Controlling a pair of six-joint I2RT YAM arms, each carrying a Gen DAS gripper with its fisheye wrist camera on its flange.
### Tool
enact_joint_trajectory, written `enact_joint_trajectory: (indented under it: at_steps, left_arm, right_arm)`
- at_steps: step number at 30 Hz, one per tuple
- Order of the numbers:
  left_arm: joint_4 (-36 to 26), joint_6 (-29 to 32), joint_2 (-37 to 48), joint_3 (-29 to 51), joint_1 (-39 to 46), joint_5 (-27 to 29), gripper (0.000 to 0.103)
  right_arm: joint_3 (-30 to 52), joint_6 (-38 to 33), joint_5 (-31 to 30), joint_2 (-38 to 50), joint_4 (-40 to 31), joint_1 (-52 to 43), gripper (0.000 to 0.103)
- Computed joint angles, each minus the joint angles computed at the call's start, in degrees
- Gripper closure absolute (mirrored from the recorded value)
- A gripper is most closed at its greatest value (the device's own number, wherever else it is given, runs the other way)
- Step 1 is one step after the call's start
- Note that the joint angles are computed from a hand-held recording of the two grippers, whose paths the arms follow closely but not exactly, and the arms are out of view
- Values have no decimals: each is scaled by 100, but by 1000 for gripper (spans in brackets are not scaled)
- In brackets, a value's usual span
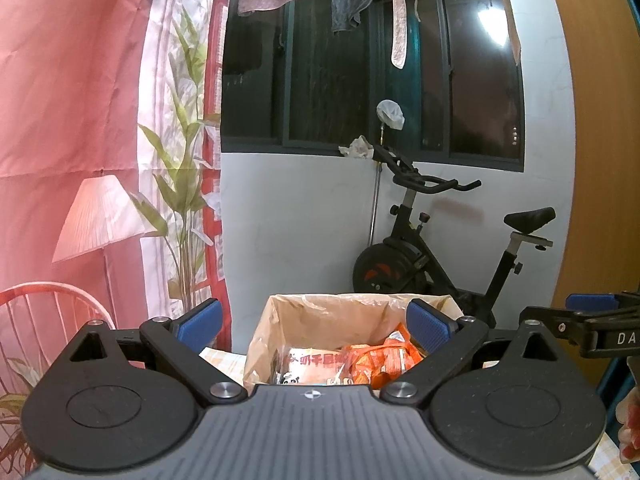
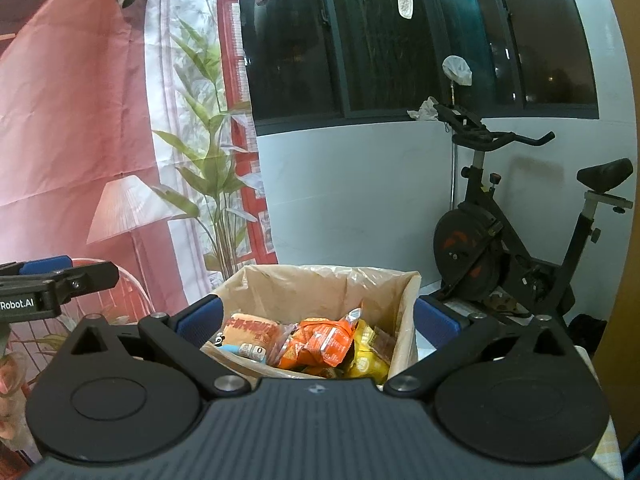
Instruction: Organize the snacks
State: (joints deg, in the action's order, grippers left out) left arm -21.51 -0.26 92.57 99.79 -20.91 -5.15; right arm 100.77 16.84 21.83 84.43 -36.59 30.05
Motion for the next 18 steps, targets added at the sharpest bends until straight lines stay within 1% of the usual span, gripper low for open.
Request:
enact_joint_trajectory:
  at_steps: [18]
  left_arm:
    - [-128, -80, 32, 67, 17, -73, 4]
  right_arm:
    - [-62, 34, -8, -10, 33, 21, 0]
